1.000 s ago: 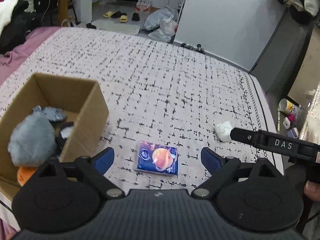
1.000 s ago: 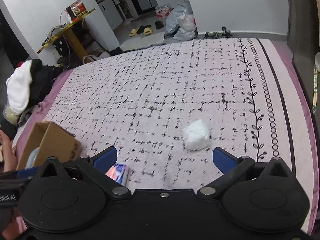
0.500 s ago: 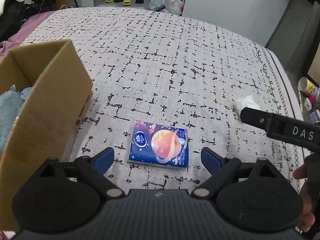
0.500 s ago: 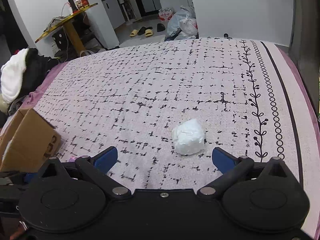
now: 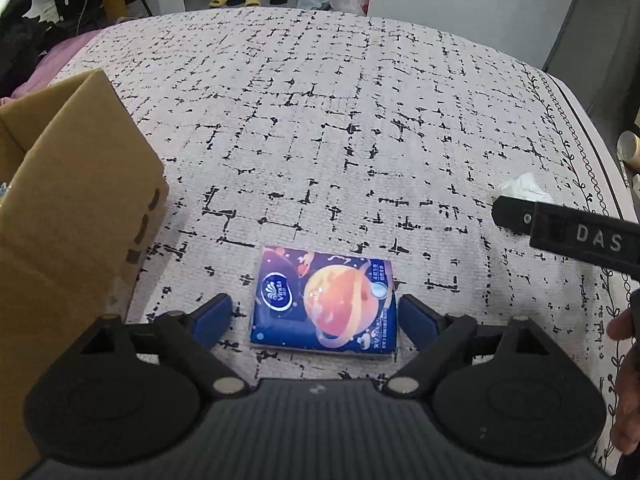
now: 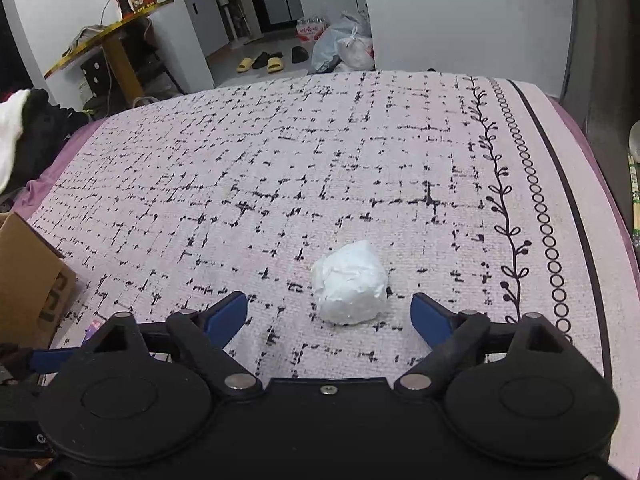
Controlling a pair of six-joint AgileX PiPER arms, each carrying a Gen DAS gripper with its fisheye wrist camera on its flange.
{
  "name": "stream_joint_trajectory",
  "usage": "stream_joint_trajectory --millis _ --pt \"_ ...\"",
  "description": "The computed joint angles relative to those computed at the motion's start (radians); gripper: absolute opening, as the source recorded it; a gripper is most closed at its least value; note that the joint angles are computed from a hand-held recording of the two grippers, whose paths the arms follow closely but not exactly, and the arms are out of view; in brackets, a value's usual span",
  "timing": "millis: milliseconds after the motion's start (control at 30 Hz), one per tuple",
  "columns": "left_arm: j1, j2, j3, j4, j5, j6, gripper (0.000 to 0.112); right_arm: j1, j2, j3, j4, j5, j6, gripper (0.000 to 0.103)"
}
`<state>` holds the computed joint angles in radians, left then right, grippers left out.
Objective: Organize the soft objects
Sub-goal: 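Grasp the blue tissue pack with the left tool while the right tool grasps the white item, then carry the tissue pack and white item over the box with both tools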
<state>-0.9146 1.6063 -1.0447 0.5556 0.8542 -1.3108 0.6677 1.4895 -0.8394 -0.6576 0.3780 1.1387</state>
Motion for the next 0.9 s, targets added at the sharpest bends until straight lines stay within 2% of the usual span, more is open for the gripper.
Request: stream_joint_trajectory --millis 67,133,167,200,300,400,567,700,767,900 --pt "-0.003 -0.011 0.012 0.01 -0.011 -0.007 0.077 0.001 0.009 -0.001 -0.039 -0.011 0.042 0.074" --pt "-0.006 -0.02 0.015 0.011 -0.009 -0.002 0.072 -0.002 0.011 0.005 -0.067 -0.016 0.072 0.049" --pt "-0.002 -0.028 0.019 0.001 -0.014 0.005 0.072 -0.005 0.013 0.003 -0.064 -0.013 0.072 0.04" --pt "0.002 -0.038 0.023 -0.01 -0.021 0.011 0.071 -0.011 0.015 0.001 -0.05 -0.01 0.063 0.036" --pt "-0.013 -0.074 0.037 -0.011 -0.015 0.004 0.071 -0.015 -0.003 0.022 -0.074 -0.011 0.105 0.036" --pt "-0.028 -0.115 0.046 -0.019 -0.003 0.011 0.071 0.012 -0.031 0.032 -0.108 0.038 0.146 0.035" --pt "-0.06 -0.187 0.053 -0.044 0.032 0.038 0.071 0.071 -0.12 0.058 -0.061 0.112 0.149 0.036" --pt "-0.098 -0.249 0.047 -0.047 0.079 0.049 0.071 0.131 -0.172 0.044 -0.035 0.201 0.184 0.036" --pt "-0.115 -0.284 0.041 -0.046 0.107 0.057 0.071 0.136 -0.208 0.035 0.001 0.196 0.19 0.036" --pt "-0.14 -0.344 0.029 -0.031 0.16 0.062 0.071 0.243 -0.264 0.006 -0.038 0.273 0.259 0.036"
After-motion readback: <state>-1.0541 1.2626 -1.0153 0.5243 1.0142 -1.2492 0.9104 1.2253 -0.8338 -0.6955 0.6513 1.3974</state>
